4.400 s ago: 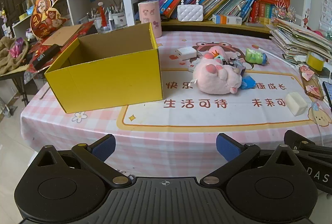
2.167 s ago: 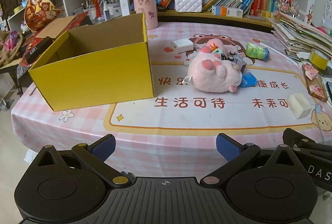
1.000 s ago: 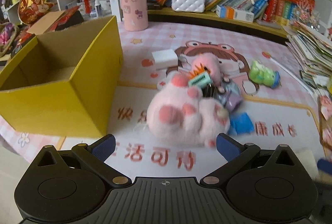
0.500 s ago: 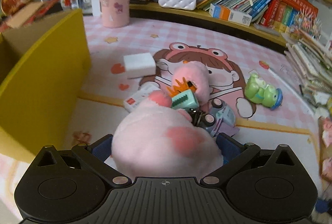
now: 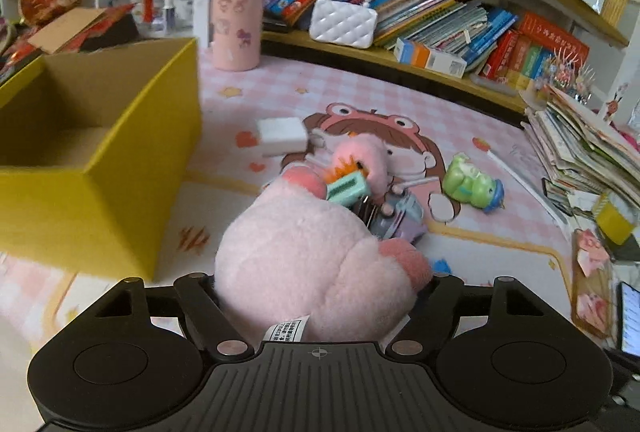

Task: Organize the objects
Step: 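Carry the white eraser with the right gripper while the left gripper carries the plush pig over the yellow box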

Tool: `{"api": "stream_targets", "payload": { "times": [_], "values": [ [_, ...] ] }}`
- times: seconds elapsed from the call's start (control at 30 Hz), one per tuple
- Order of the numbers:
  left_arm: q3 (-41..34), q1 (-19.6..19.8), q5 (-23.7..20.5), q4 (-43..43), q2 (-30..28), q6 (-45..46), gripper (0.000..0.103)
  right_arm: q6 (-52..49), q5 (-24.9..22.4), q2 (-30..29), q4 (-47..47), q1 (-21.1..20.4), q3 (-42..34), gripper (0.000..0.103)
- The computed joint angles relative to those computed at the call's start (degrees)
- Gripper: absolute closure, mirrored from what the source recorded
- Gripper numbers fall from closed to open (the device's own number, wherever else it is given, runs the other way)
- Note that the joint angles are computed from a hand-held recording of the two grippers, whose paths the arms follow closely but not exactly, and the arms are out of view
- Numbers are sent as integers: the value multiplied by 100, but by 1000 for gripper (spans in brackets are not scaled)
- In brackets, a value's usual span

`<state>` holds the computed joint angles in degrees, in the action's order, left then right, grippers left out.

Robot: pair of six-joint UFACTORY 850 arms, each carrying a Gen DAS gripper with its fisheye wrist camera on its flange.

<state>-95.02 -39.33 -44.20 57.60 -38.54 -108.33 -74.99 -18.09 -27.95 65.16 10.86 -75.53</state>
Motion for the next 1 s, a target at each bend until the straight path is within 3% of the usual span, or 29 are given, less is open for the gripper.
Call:
{"api": "stream_targets", "payload": {
  "times": [0.37, 0.67, 1.0],
  "values": [
    [2081, -296, 199, 400, 1437, -1170, 27, -1038, 285, 800, 1140, 697, 965, 67],
    [3658, -468, -23, 564, 2674, -1825, 27, -1344, 668, 1446, 1666, 1642, 1739, 67],
    [4732, -740, -497, 451, 3638, -1911, 27, -2384, 1126, 1797, 3282, 2487, 2179, 67]
  ]
}}
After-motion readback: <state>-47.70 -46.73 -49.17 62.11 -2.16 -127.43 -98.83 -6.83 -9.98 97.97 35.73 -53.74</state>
